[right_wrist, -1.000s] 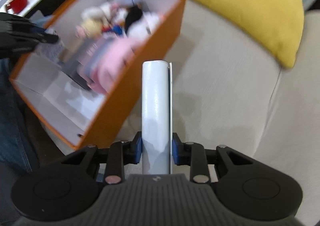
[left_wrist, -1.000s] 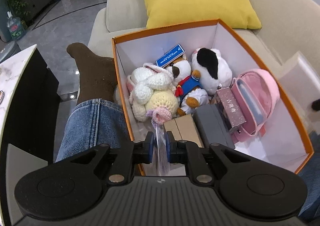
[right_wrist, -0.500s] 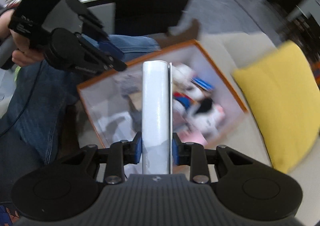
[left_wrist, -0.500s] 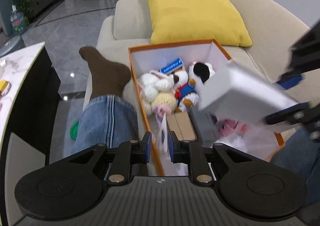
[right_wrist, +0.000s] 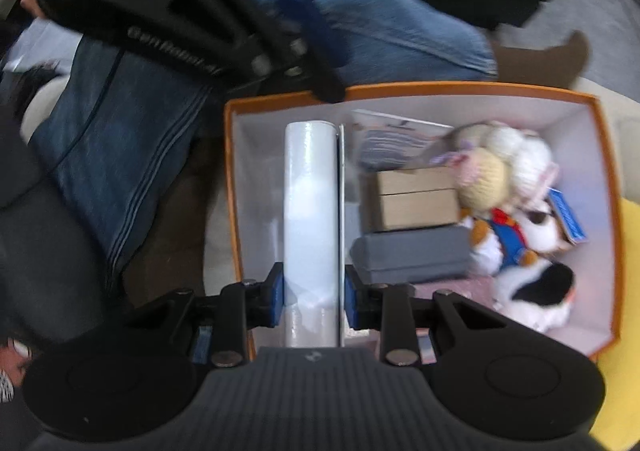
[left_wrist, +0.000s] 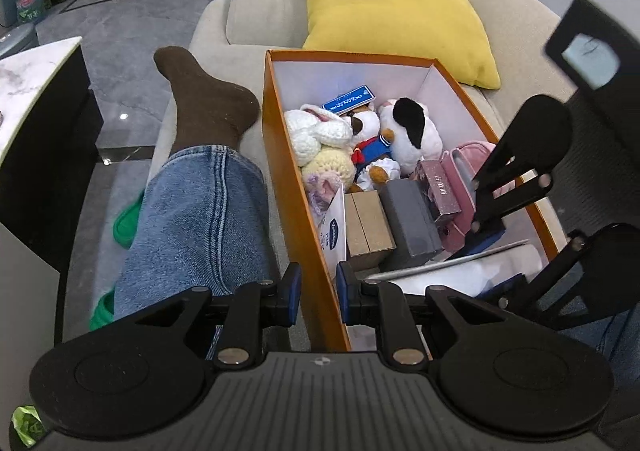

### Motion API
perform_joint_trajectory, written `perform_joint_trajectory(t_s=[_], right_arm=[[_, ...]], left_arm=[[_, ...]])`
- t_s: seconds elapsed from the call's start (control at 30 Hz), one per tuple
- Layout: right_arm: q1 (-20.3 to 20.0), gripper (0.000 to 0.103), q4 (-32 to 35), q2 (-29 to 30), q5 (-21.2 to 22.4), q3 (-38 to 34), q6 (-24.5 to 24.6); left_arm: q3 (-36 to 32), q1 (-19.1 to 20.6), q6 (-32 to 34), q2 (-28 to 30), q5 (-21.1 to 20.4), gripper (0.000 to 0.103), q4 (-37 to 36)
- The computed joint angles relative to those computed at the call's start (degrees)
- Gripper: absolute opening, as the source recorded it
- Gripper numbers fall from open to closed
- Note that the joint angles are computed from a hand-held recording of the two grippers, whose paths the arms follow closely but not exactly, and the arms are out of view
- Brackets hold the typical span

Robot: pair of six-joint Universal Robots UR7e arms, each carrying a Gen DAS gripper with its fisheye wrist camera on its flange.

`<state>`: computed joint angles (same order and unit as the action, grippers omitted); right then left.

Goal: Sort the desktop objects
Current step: 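Lower the Vaseline tube and glasses box into the orange box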

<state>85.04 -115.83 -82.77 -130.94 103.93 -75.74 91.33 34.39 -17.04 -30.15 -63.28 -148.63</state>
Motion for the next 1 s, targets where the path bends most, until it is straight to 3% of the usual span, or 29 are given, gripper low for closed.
perform_joint_trajectory(t_s=[0.27,0.6,1.0], right_arm=[[-1.38,0.031,8.90,5.05,-7.47,-3.87,2.71],[-3.51,0.032,14.82,7.81,-5.15,-8.35,10.17],[-3.10,0.033,10.73,5.43,-5.17,-5.21,9.42]], left_arm=[[0.01,0.89,0.02,0.21,-1.76,0.020,-0.73],[-0.69,1.29,-0.09,0.79,-1.73,0.020,-0.95],[0.28,-0.83,-1.14,-0.54,0.63,0.020,0.12]])
